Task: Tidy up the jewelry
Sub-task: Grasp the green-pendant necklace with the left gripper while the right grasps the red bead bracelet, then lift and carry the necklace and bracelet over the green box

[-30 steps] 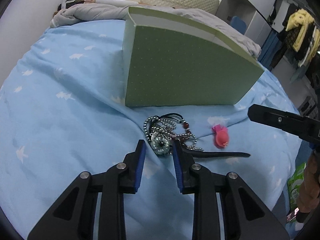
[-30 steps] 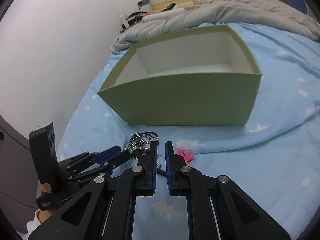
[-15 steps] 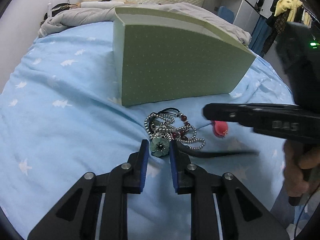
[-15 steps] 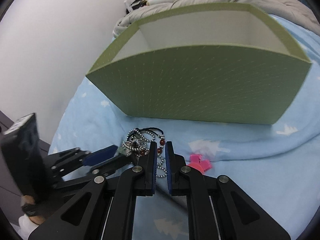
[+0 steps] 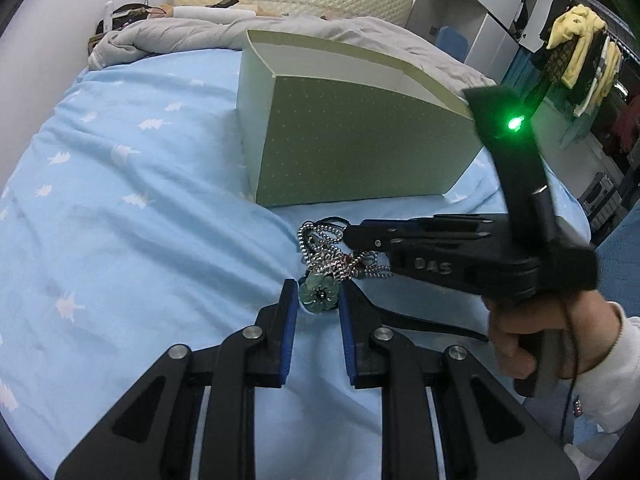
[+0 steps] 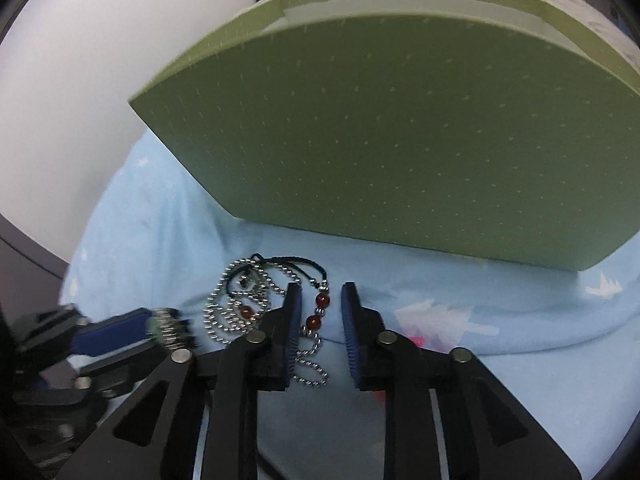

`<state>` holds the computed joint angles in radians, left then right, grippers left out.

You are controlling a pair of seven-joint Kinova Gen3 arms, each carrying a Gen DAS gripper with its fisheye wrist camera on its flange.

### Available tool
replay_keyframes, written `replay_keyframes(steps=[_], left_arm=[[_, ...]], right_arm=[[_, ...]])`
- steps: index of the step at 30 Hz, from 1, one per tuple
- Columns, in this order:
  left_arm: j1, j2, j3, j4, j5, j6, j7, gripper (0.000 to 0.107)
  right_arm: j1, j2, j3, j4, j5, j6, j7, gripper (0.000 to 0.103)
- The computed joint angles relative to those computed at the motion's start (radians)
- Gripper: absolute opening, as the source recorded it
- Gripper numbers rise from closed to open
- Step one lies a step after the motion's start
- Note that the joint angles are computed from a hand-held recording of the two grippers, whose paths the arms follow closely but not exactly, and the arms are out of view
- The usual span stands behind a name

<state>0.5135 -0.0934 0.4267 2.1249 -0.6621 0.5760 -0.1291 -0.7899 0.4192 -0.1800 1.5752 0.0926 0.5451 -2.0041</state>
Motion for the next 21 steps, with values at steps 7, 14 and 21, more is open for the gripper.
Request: replay_keyframes(steps=[7, 14, 21], left_arm=[[-0.009, -0.025, 0.018, 0.002, -0.003, 0.014, 0.034, 0.021], [-0.032, -0.053, 0.056, -0.019, -0.016, 0.056, 0.060, 0.021], [-0.031, -0.068, 0.102, -0.056, -0.042, 0.126, 0.077, 0.021]], right_arm=[[-0.052, -0.053, 0.048, 0.037, 0.077, -0.017, -0.098, 0.005], [-0.016, -0.191, 0.023, 0.137, 0.112, -0.054, -0.158, 0.005], [-0.017, -0.295, -0.017, 0.186, 0.208, -0.047, -0.282, 0.005]])
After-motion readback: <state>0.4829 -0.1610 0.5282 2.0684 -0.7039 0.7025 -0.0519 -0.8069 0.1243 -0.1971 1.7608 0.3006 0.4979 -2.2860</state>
